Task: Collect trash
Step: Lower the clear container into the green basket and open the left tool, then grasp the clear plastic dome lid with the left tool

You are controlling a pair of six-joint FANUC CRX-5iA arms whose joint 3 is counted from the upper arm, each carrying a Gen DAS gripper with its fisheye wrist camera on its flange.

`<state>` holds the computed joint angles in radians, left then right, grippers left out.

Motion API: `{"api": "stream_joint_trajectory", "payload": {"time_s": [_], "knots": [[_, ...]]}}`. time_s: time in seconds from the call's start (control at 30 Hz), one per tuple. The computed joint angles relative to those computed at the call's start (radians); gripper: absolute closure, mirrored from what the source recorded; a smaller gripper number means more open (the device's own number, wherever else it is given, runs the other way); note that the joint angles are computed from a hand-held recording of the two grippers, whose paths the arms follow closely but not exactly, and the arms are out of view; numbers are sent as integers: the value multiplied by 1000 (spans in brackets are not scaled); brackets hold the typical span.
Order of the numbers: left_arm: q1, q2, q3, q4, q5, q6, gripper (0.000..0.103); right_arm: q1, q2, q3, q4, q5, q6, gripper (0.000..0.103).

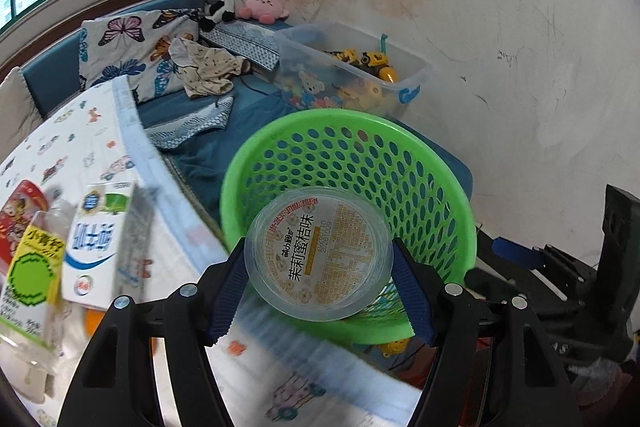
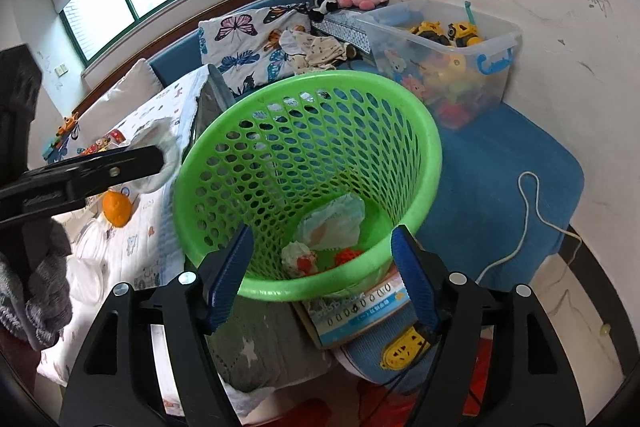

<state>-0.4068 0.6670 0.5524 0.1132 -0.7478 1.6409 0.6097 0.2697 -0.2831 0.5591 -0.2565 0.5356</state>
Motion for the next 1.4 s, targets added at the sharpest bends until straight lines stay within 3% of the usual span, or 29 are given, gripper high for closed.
{"api": "stream_joint_trajectory", "payload": {"time_s": [0.23,0.27,0.43,0.63,1.0,1.4], "knots": [[-14,50,67,4,-31,-8,33,5,-6,-13,-18,1,-1,31],[-15,51,69,3,-28,-6,27,6,-6,-12,-19,0,0,31],[-12,30,31,25,7,-23,25,12,-15,-22,-1,3,-19,31],[5,-73,-118,25,85,-21,25,25,-20,-20,2,5,-6,31],[63,-298,-422,-36,211,54,25,85,23,83,-150,-44,183,31],[118,-464,-675,-66,266,84,24,123,63,168,-242,-84,313,31]]}}
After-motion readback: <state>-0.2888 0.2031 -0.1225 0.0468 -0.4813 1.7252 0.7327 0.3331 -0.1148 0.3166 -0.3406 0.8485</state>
